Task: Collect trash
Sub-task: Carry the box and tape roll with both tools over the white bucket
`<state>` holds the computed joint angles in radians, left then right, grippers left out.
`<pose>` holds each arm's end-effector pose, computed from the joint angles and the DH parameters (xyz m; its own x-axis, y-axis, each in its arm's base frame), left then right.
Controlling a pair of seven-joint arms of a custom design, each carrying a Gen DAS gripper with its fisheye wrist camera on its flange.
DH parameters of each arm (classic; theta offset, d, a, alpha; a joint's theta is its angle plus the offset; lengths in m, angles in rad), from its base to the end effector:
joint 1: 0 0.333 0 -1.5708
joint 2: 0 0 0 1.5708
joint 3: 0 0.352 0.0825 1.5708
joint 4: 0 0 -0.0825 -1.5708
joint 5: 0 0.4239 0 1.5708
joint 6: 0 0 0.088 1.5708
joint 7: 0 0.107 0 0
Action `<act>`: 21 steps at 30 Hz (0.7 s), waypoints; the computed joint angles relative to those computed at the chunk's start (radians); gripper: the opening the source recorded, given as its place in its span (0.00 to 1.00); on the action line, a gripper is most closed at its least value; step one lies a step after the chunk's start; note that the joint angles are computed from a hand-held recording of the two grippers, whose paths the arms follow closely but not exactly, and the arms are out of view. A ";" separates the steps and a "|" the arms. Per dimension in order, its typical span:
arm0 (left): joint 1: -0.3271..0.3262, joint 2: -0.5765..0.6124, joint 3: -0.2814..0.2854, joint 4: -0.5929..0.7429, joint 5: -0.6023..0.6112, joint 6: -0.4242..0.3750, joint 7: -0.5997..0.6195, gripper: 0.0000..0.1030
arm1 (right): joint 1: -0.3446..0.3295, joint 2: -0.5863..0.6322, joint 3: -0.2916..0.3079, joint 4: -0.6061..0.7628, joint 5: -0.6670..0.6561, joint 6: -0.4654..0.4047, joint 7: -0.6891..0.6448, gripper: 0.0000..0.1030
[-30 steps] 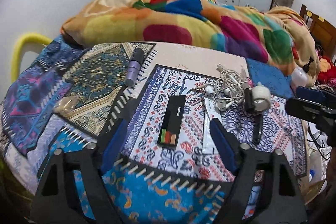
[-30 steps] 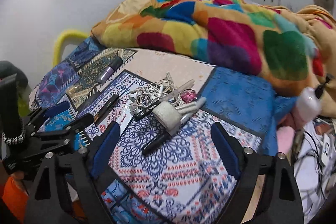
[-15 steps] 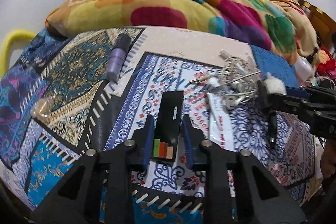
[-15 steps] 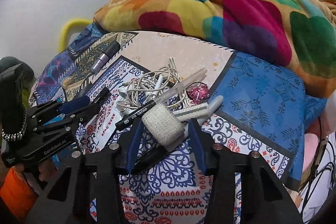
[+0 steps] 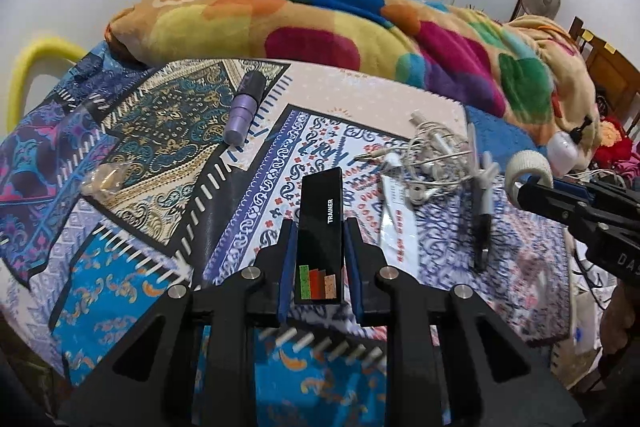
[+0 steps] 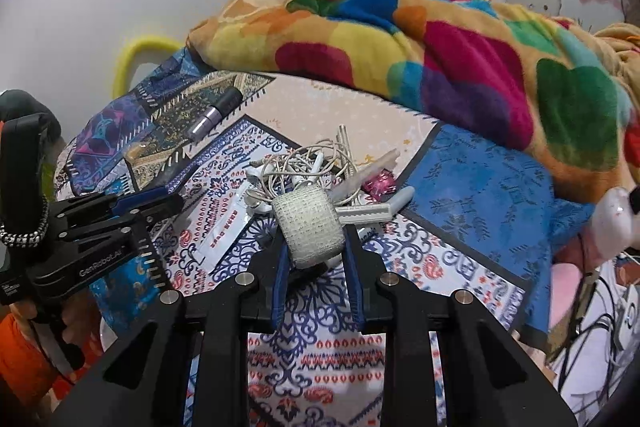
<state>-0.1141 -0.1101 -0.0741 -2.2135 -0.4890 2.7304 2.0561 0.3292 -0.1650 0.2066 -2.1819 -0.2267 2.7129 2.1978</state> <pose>0.5751 -0.0926 0.5089 -0.3222 -0.9391 0.1195 -0.7591 0.1809 -0.6254 0.4900 0.3072 0.5564 0.1494 -0.9745 -0.1677 -0.7748 -0.0100 -0.6322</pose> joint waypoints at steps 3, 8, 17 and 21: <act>-0.008 -0.052 0.009 -0.026 -0.021 -0.006 0.010 0.22 | -0.007 -0.033 0.019 -0.010 -0.039 -0.030 0.042 0.22; -0.039 -0.161 0.043 -0.082 -0.024 -0.009 0.008 0.22 | -0.002 -0.082 0.047 -0.014 -0.050 -0.073 0.068 0.22; -0.082 -0.414 0.133 -0.213 0.081 -0.033 -0.058 0.22 | 0.019 -0.155 0.113 0.017 -0.061 -0.116 0.106 0.22; -0.074 -0.524 0.169 -0.261 0.143 -0.059 -0.100 0.22 | 0.032 -0.158 0.144 0.045 -0.071 -0.124 0.121 0.22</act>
<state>-0.1884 -0.6336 0.0951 -2.4742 -0.3457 2.6717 1.9563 0.3615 -0.3234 0.3508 -2.1369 -0.2981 2.5887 2.3190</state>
